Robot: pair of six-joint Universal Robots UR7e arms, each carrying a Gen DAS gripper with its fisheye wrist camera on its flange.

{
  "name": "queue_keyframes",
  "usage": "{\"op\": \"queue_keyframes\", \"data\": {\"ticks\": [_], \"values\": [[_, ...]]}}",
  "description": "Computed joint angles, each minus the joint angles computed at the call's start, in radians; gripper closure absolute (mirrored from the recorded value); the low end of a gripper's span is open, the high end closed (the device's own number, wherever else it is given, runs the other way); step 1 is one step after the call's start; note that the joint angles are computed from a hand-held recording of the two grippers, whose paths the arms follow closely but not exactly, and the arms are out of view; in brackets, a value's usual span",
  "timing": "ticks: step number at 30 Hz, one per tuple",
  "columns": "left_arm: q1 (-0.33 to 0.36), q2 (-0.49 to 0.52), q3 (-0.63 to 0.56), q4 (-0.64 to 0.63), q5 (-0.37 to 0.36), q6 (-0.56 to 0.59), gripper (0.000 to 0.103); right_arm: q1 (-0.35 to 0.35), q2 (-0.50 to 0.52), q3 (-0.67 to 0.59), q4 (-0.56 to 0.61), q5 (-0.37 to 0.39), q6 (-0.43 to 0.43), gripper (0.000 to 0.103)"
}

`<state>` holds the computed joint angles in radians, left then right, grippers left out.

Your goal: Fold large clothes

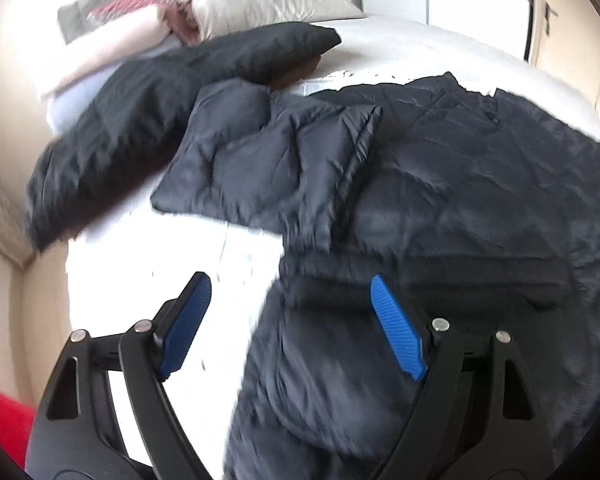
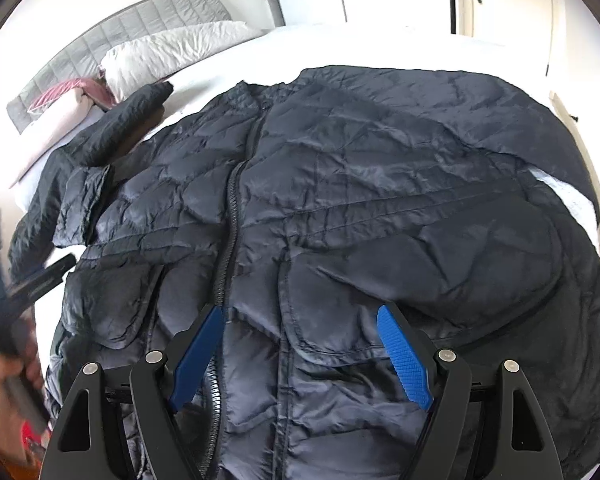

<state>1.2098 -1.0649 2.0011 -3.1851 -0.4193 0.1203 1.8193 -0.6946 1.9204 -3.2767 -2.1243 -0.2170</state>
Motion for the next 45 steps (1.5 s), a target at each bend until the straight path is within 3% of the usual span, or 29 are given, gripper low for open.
{"op": "queue_keyframes", "data": {"ticks": [3, 6, 9, 12, 13, 15, 16, 17, 18, 25, 27, 31, 34, 36, 39, 42, 44, 45], "values": [[0.012, 0.112, -0.098, -0.142, 0.036, 0.214, 0.021, 0.005, 0.012, -0.012, 0.003, -0.006, -0.005, 0.022], [0.033, 0.191, -0.206, -0.139, 0.063, 0.280, 0.021, 0.006, 0.029, -0.027, 0.017, -0.021, 0.002, 0.022], [0.067, 0.230, -0.299, -0.096, 0.068, 0.239, 0.021, 0.008, 0.043, -0.040, 0.030, -0.033, 0.009, 0.022], [0.095, 0.188, -0.306, 0.023, 0.011, 0.042, 0.023, 0.015, 0.057, -0.049, 0.025, -0.048, -0.006, 0.022], [0.102, 0.179, -0.307, 0.049, -0.008, -0.001, 0.029, 0.017, 0.061, -0.053, 0.025, -0.052, -0.012, 0.022], [0.119, 0.145, -0.302, 0.118, -0.047, -0.096, 0.053, 0.018, 0.065, -0.057, 0.025, -0.053, -0.016, 0.022], [0.124, 0.127, -0.293, 0.136, -0.070, -0.119, 0.063, 0.018, 0.067, -0.057, 0.025, -0.054, -0.016, 0.022], [0.125, 0.113, -0.284, 0.139, -0.087, -0.127, 0.080, 0.018, 0.068, -0.057, 0.025, -0.056, -0.017, 0.022], [0.120, 0.107, -0.277, 0.118, -0.062, -0.113, 0.090, 0.018, 0.069, -0.057, 0.024, -0.057, -0.019, 0.022], [0.078, 0.017, -0.245, -0.163, -0.001, 0.146, 0.094, 0.018, 0.062, -0.047, 0.016, -0.061, -0.028, 0.022], [0.081, -0.017, -0.270, -0.221, 0.030, 0.214, 0.094, 0.019, 0.061, -0.047, 0.013, -0.066, -0.031, 0.022], [0.115, -0.082, -0.332, -0.243, 0.071, 0.235, 0.094, 0.016, 0.056, -0.046, -0.005, -0.077, -0.047, 0.022], [0.154, -0.070, -0.415, -0.352, 0.133, 0.372, 0.094, 0.019, 0.067, -0.054, -0.037, -0.116, -0.075, 0.022], [0.198, -0.070, -0.456, -0.315, 0.148, 0.345, 0.090, 0.019, 0.074, -0.061, -0.064, -0.132, -0.091, 0.022], [0.241, -0.039, -0.504, -0.305, 0.208, 0.349, 0.069, 0.010, 0.076, -0.075, -0.089, -0.142, -0.088, 0.022], [0.261, 0.026, -0.569, -0.446, 0.263, 0.489, 0.054, -0.001, 0.069, -0.079, -0.091, -0.148, -0.087, 0.022], [0.255, -0.001, -0.508, -0.381, 0.252, 0.410, 0.036, -0.005, 0.057, -0.077, -0.079, -0.154, -0.094, 0.022], [0.247, -0.038, -0.447, -0.293, 0.234, 0.307, 0.034, -0.006, 0.046, -0.071, -0.075, -0.151, -0.103, 0.022]]}}
